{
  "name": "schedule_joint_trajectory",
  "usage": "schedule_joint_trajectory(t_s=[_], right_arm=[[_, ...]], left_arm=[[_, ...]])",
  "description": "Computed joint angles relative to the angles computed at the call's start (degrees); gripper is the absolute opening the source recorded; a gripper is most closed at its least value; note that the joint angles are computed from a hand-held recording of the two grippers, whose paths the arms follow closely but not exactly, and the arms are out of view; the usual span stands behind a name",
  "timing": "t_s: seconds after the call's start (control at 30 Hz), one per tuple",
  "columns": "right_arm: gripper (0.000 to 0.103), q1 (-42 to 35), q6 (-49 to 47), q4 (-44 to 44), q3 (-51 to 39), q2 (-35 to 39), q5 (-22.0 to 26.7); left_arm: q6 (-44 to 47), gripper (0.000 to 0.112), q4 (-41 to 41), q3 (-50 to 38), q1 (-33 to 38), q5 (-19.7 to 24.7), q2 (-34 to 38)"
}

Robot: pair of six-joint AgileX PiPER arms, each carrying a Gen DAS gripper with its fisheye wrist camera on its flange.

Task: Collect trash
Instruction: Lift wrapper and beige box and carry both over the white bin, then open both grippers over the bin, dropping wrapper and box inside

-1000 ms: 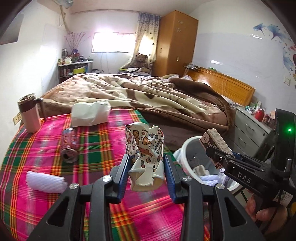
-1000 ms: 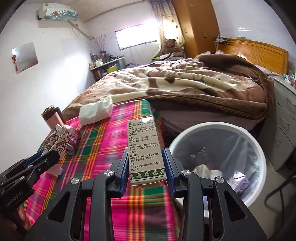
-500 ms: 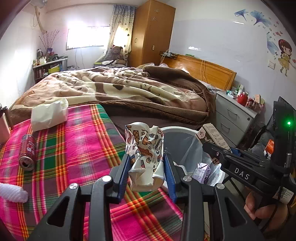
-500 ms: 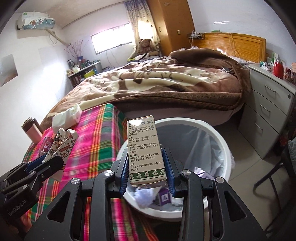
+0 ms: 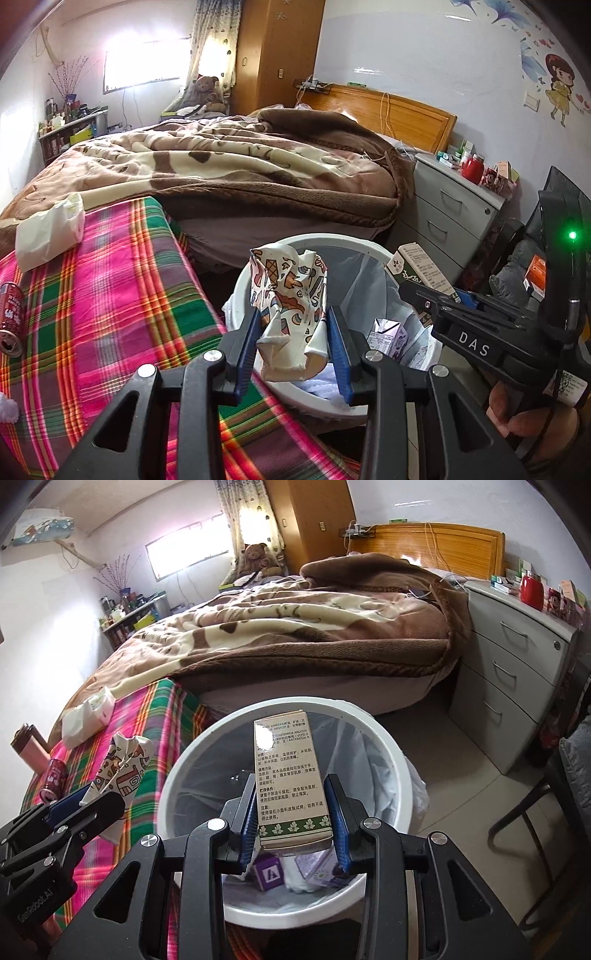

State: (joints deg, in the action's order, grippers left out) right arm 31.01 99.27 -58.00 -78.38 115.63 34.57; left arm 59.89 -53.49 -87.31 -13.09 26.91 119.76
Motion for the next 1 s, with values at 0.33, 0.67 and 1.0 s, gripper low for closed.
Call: schedule_joint_trajectory(t_s=[0.33,0.67,1.0], right_arm=[[0.036,-2.2,-2.6,2.7,0.9,0.3,-2.3],[0.057,-2.4,-2.4,2.3,1.7,-0.4,-2.2],[0.057,-1.4,-3.3,2.8,-0.3,0.4,-1.5]], left_arm=[[-8.1,0.040,7.6,-5.0,-2.4,1.0,3.2],[-8.1,0.067,7.3,-5.2,-1.8,1.7,3.0],[-3.3,0.071,1.8,-1.8,1.2,1.2,0.5]])
